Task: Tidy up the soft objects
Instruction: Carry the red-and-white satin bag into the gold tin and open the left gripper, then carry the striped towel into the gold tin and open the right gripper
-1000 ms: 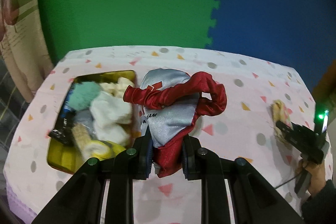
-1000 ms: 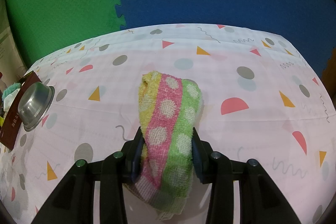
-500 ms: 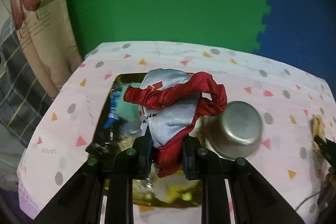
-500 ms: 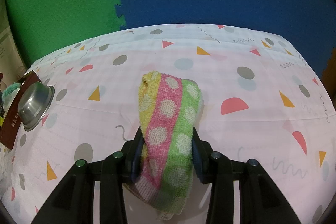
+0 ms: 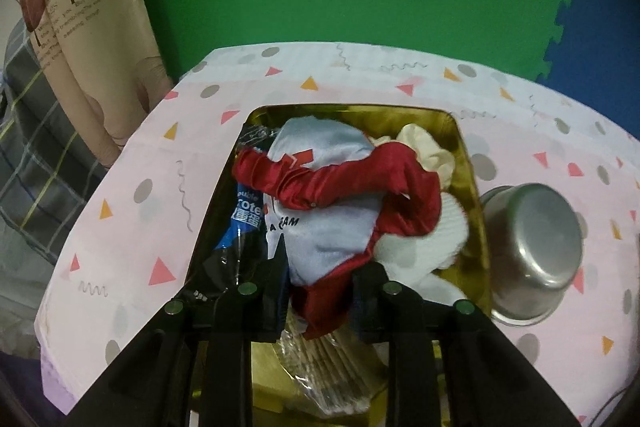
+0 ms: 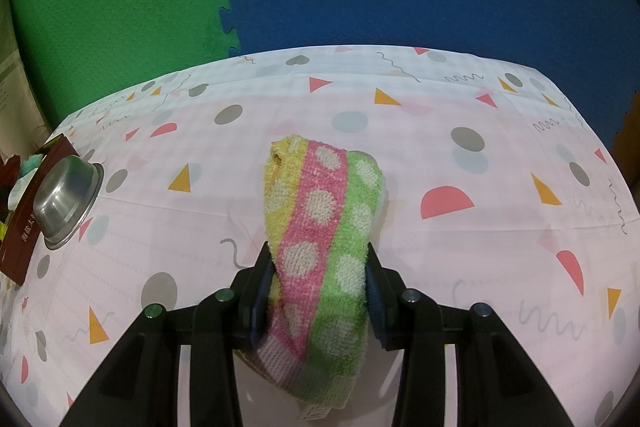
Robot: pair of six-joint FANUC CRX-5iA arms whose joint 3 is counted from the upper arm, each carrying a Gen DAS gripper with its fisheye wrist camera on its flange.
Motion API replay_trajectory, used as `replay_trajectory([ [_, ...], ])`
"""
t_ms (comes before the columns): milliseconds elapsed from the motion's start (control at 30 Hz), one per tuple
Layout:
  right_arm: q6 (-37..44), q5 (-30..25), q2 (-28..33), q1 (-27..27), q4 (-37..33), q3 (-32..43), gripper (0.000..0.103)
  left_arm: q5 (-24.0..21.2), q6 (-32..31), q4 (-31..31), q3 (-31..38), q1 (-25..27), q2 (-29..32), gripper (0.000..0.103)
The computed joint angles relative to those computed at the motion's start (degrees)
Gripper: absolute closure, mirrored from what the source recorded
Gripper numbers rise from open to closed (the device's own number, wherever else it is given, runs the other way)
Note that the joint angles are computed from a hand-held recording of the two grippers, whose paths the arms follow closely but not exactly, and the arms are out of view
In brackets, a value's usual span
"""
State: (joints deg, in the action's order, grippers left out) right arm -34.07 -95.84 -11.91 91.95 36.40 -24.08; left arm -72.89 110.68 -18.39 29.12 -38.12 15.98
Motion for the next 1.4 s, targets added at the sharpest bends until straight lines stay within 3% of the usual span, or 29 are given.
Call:
replay_trajectory([
  [100, 0.18, -0.1, 0.03, -0.01, -0.06, 0.06, 0.061, 0.2, -0.43, -0.41, -0.25, -0.08, 0.08, 0.076],
  [333, 0.51, -0.07, -0.1, -0.14, -0.09, -0.02, 0.061, 1.41, -0.58, -0.46, -1.86, -0.01, -1.54, 0.045],
  [433, 0.51, -0.07, -0.1, -0.14, -0.09, -0.02, 0.061, 1.85, -0.8, -1.42, -2.48, -0.54, -2.48, 0.042],
  [967, 0.75, -0.04, -0.27, -0.19, -0.09, -0.2, 0.061, 5.71, 3.36, 0.03, -10.45, -0.76, -11.94, 0.031],
  [1267, -0.09, -0.63, -0.25, 0.41, 0.16, -0.02, 0.063, 2.55, 9.56, -8.47, -13.99, -4.19, -15.72, 0.031],
  [1400, 0.89, -1.17, 1.4, 0.41, 0.03, 2.03, 0.065, 2.25, 11.82, -9.36, -15.88, -4.43, -17.44, 0.031],
])
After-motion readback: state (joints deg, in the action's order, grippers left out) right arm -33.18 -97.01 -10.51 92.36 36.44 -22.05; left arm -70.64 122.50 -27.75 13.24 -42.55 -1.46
